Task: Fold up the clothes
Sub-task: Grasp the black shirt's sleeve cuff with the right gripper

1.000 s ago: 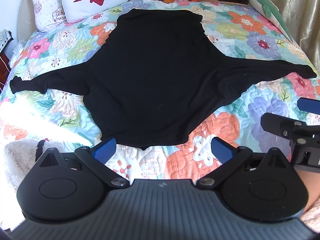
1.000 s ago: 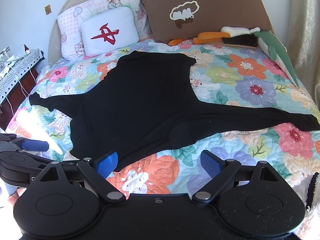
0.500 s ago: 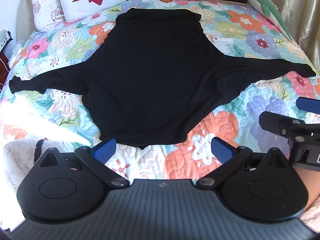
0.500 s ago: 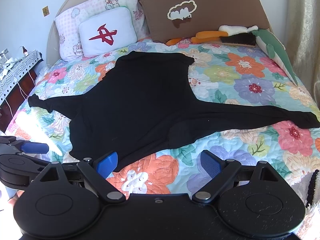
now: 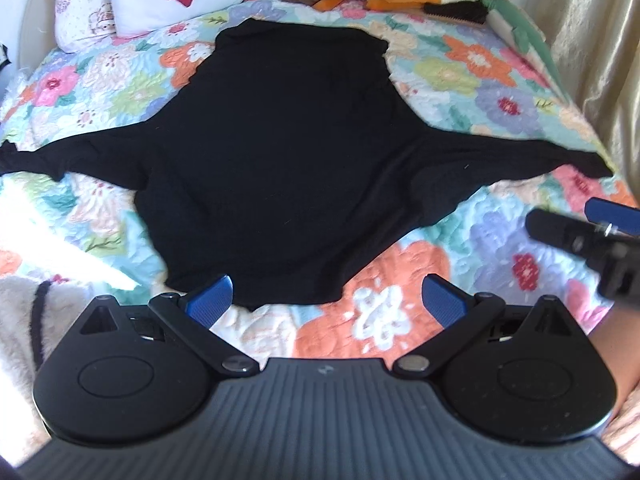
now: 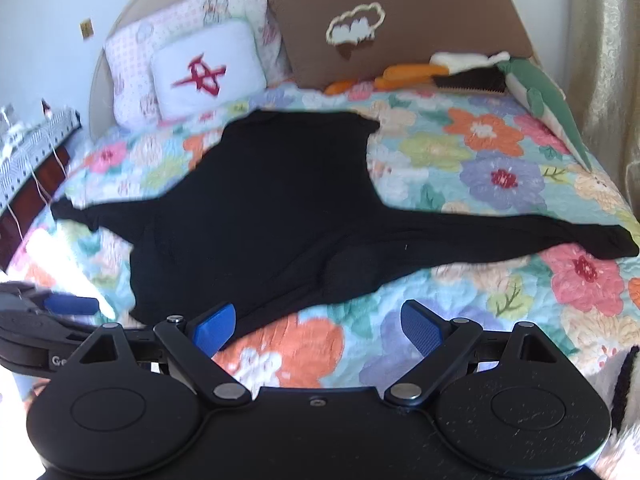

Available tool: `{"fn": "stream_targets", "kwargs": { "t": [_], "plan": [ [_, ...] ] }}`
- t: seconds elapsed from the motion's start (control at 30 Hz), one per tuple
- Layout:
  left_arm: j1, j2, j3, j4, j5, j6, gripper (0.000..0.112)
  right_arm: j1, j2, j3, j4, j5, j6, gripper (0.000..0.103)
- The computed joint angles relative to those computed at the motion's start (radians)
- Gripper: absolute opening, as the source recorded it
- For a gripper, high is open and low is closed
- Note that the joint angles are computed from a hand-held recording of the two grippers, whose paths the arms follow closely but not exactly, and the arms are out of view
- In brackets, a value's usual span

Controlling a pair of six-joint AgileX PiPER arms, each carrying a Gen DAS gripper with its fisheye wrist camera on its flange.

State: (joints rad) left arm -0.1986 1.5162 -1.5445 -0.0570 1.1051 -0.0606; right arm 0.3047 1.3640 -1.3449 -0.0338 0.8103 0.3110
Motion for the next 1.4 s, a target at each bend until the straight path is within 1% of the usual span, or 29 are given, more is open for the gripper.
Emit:
{"fn": "stream_targets", "kwargs": {
  "t": [0.03, 0.1, 0.13, 0.23, 0.3, 0.37, 0.4, 0.43, 0.5, 0.53, 0.6, 0.7, 0.77, 0.8, 0.87, 0.93, 1.03, 1.07, 1.17, 1.23, 1.33, 1.4],
  "plan": [
    [0.006, 0.002, 0.003, -0.024, -0.023, 0.013, 0.103, -0.037, -0.018, 0.019, 0.037, -0.042, -0.022, 0.093],
    [0.01, 0.017, -0.003, -0.064, -0.069, 0.035, 0.101, -0.141, -0.044, 0.051, 0.17, -0.12, -0.137, 0.093],
    [0.004, 0.035, -0.02, -0.067, -0.079, 0.036, 0.1, -0.196, -0.038, 0.044, 0.236, -0.134, -0.194, 0.093],
    [-0.022, 0.085, -0.049, -0.079, -0.138, 0.06, 0.097, -0.327, 0.023, -0.023, 0.327, -0.11, -0.263, 0.093],
    [-0.042, 0.129, -0.075, -0.111, -0.165, 0.11, 0.089, -0.418, 0.075, -0.071, 0.409, -0.089, -0.32, 0.092],
    [-0.045, 0.176, -0.098, -0.195, -0.189, 0.192, 0.081, -0.507, 0.136, -0.128, 0.51, -0.047, -0.386, 0.081],
    [-0.04, 0.199, -0.104, -0.253, -0.197, 0.235, 0.081, -0.542, 0.154, -0.14, 0.553, -0.045, -0.421, 0.061],
    [-0.037, 0.221, -0.112, -0.288, -0.193, 0.239, 0.08, -0.573, 0.169, -0.147, 0.594, -0.05, -0.457, 0.042],
    [-0.037, 0.251, -0.116, -0.334, -0.186, 0.215, 0.068, -0.599, 0.142, -0.104, 0.622, -0.096, -0.525, 0.029],
    [-0.039, 0.258, -0.112, -0.349, -0.188, 0.197, 0.068, -0.605, 0.126, -0.089, 0.624, -0.116, -0.557, 0.028],
    [-0.051, 0.258, -0.091, -0.349, -0.224, 0.186, 0.068, -0.623, 0.093, -0.07, 0.635, -0.133, -0.625, 0.027],
    [-0.092, 0.286, -0.121, -0.262, -0.262, 0.154, 0.068, -0.642, 0.114, -0.118, 0.512, -0.119, -0.562, 0.029],
    [-0.118, 0.326, -0.174, -0.206, -0.265, 0.112, 0.07, -0.684, 0.223, -0.24, 0.463, -0.023, -0.501, 0.041],
    [-0.125, 0.349, -0.203, -0.2, -0.259, 0.101, 0.07, -0.71, 0.282, -0.306, 0.454, 0.027, -0.463, 0.048],
    [-0.133, 0.391, -0.257, -0.203, -0.246, 0.085, 0.07, -0.742, 0.422, -0.44, 0.453, 0.128, -0.349, 0.05],
    [-0.139, 0.418, -0.292, -0.197, -0.237, 0.068, 0.07, -0.767, 0.531, -0.507, 0.495, 0.164, -0.26, 0.056],
    [-0.146, 0.435, -0.307, -0.179, -0.244, 0.058, 0.071, -0.759, 0.632, -0.545, 0.443, 0.161, -0.129, 0.058],
    [-0.147, 0.438, -0.308, -0.177, -0.25, 0.059, 0.071, -0.752, 0.662, -0.573, 0.399, 0.18, -0.08, 0.058],
    [-0.153, 0.474, -0.339, -0.177, -0.261, 0.057, 0.071, -0.766, 0.688, -0.563, 0.371, 0.149, -0.019, 0.059],
    [-0.163, 0.516, -0.39, -0.178, -0.255, 0.041, 0.071, -0.774, 0.692, -0.551, 0.336, 0.112, 0.046, 0.061],
    [-0.186, 0.585, -0.491, -0.189, -0.234, 0.035, 0.071, -0.761, 0.698, -0.539, 0.225, 0.038, 0.117, 0.067],
    [-0.206, 0.622, -0.546, -0.179, -0.233, 0.032, 0.071, -0.768, 0.71, -0.534, 0.22, 0.002, 0.118, 0.067]
  ]
}}
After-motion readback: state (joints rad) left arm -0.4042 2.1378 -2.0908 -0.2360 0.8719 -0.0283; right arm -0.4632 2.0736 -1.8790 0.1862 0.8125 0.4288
